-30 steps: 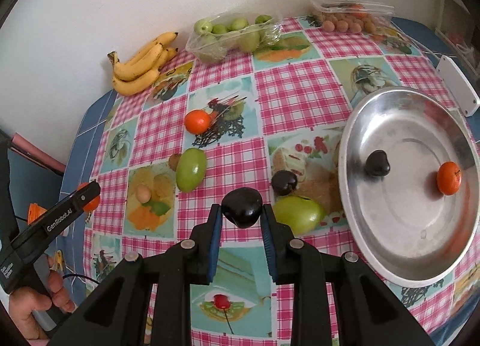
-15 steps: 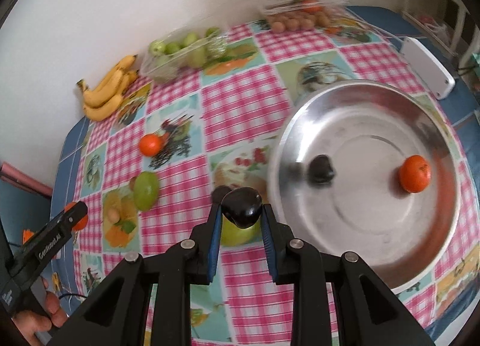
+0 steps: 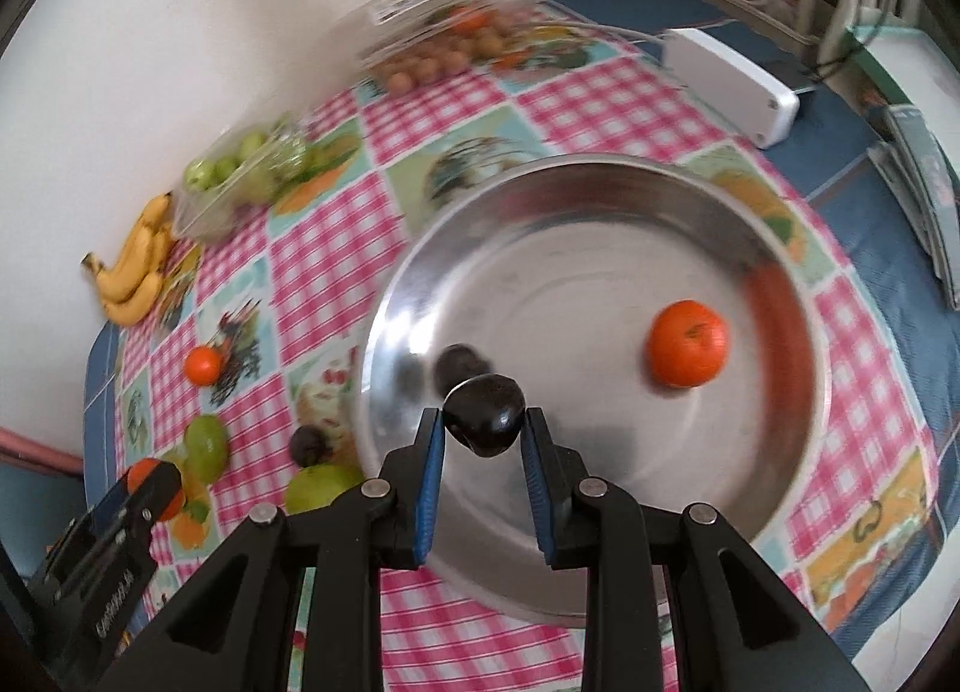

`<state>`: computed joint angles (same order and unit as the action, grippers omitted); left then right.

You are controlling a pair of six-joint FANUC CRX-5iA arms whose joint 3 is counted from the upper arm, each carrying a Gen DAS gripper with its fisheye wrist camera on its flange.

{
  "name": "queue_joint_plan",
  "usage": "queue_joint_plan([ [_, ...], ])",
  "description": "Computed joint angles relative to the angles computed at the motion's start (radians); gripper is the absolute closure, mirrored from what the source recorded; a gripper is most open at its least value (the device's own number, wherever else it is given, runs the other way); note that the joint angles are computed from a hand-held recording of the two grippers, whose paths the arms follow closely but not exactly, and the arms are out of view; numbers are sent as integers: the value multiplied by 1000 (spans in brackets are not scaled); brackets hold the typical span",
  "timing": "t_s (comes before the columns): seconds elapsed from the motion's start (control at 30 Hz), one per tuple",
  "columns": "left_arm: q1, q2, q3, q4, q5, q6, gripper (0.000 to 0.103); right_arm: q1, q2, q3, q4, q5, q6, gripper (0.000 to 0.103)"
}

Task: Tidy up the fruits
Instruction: 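Carry the tangerine and dark plum over the steel bowl with both tools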

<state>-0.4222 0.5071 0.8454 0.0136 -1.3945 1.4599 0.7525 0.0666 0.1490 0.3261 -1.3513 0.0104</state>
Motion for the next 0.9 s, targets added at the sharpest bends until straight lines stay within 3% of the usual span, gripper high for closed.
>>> queue_joint_plan([
  [0.33,-70,12,-12,103,13,-109,64,-2,-62,-60,29,-26,-67,76],
  [0.9,-135,35,-36,100,31,-205,64,-3,-91,-86,-6,-29,-72,76],
])
